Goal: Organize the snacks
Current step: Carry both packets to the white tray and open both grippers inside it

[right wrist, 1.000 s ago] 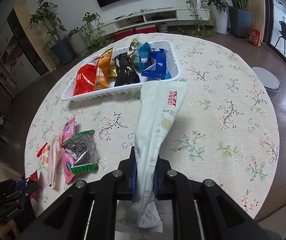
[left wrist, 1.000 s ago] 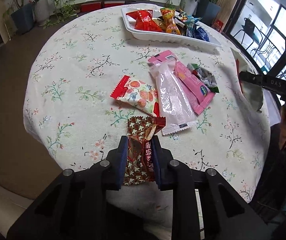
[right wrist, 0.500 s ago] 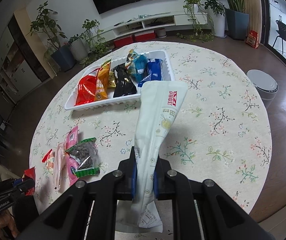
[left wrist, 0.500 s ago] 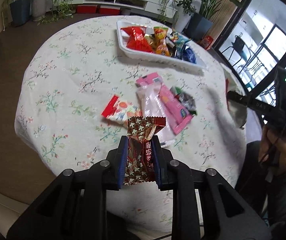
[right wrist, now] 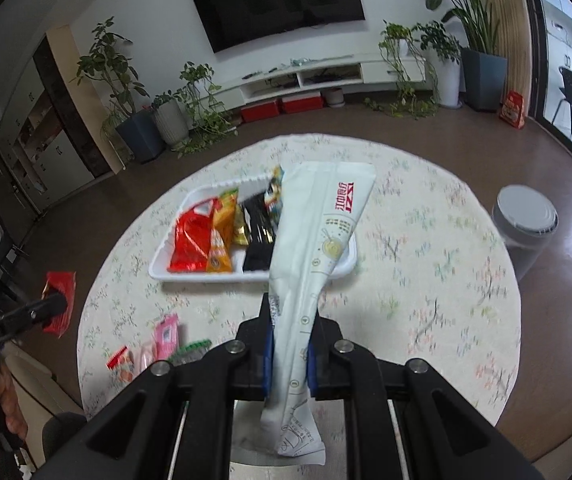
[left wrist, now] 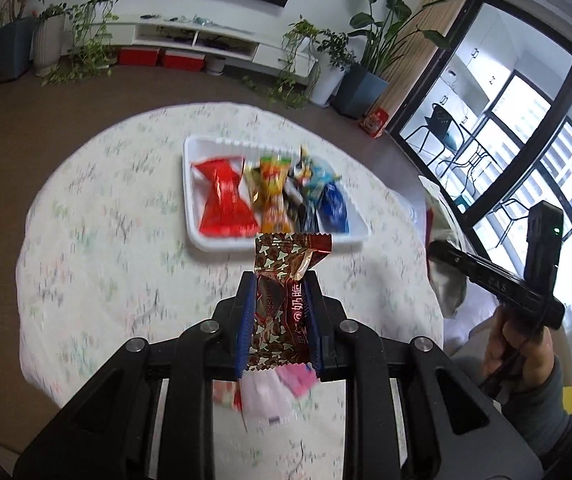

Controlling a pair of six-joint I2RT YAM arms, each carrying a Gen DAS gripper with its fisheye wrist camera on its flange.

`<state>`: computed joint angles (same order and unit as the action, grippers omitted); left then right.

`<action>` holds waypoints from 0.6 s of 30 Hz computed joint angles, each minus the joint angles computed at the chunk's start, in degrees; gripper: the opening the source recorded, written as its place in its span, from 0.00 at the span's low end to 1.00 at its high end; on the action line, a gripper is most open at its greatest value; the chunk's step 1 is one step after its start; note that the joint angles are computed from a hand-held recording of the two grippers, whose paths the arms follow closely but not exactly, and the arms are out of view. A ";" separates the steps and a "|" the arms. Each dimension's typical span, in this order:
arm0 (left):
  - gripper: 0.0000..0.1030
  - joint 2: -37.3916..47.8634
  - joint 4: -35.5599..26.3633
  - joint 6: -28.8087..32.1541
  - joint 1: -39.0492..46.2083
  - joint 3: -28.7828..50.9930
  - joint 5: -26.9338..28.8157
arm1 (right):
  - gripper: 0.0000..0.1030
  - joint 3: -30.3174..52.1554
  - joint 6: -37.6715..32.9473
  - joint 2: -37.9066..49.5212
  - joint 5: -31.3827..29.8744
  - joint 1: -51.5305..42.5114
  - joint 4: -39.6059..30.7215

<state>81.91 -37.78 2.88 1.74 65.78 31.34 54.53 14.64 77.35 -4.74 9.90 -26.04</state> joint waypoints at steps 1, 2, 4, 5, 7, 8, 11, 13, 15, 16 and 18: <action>0.20 2.70 -0.54 -0.07 -0.28 3.54 0.18 | 0.13 1.62 -0.81 0.63 0.12 -0.14 -0.32; 0.20 4.98 -1.29 -0.15 -0.51 6.74 0.49 | 0.13 3.67 -1.73 1.56 0.29 -0.19 -0.77; 0.20 9.98 -2.20 -1.11 -1.47 13.56 0.66 | 0.13 8.24 -3.14 4.33 0.01 -0.48 -1.42; 0.20 12.34 -2.80 -1.34 -1.96 16.84 0.50 | 0.13 10.08 -3.59 5.64 -0.24 -0.64 -1.62; 0.20 17.75 -4.49 -1.71 -3.13 24.38 0.26 | 0.13 15.04 -5.03 9.31 -0.32 -0.77 -2.28; 0.20 20.66 -5.57 -1.73 -3.75 28.41 -0.01 | 0.13 17.32 -5.70 11.04 -0.39 -0.65 -2.67; 0.20 29.78 -9.26 -2.04 -5.54 40.44 -0.92 | 0.13 24.57 -8.08 17.35 -1.12 0.17 -3.99; 0.20 35.62 -11.31 -2.20 -6.56 47.56 -1.54 | 0.13 29.20 -8.97 22.08 -1.80 0.74 -4.83; 0.20 42.18 -14.13 -2.31 -7.26 55.58 -2.24 | 0.13 33.75 -9.53 27.35 -3.15 0.93 -5.75; 0.20 44.75 -14.63 -2.46 -7.51 58.27 -2.24 | 0.13 35.51 -9.80 29.61 -3.55 0.99 -6.01; 0.20 50.46 -16.79 -3.16 -7.96 65.22 -2.88 | 0.13 38.96 -10.40 33.90 -3.88 1.41 -6.67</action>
